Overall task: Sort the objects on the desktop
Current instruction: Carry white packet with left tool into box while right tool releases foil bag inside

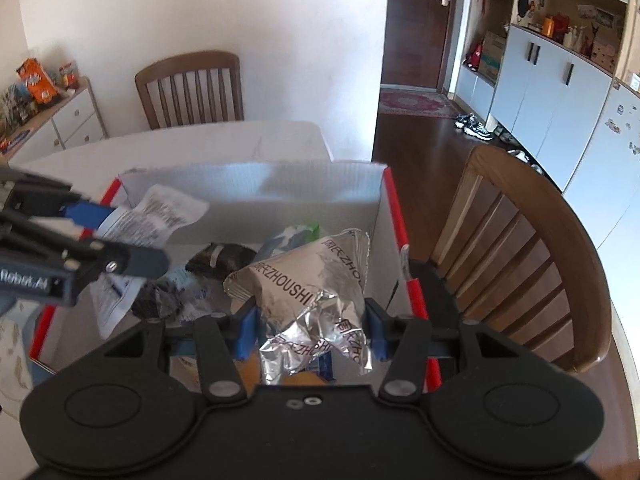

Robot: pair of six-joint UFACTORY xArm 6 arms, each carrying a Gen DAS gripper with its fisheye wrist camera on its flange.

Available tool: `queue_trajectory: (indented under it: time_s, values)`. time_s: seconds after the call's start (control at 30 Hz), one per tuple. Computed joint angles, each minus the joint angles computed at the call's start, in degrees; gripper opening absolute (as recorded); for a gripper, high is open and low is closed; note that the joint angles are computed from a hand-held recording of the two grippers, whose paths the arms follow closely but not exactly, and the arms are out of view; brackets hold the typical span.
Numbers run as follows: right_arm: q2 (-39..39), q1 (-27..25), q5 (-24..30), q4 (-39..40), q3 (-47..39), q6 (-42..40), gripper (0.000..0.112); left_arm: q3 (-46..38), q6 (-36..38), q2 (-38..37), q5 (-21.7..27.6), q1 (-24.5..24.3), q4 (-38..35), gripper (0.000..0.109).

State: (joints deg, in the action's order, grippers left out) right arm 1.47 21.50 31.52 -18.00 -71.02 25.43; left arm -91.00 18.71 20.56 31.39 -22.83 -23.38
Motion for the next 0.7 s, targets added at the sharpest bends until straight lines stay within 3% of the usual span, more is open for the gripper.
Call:
queue_trajectory:
  time_s: [0.37, 0.7]
  values:
    - [0.66, 0.26, 0.37, 4.79, 0.86, -6.15, 0.052, -10.69, -4.98, 8.62, 6.21, 0.25, 4.86, 0.052]
    - [1.53, 0.50, 1.67, 6.64, 0.09, -7.99, 0.053, -12.62, -5.39, 10.34, 12.17, 1.17, 4.31, 0.053]
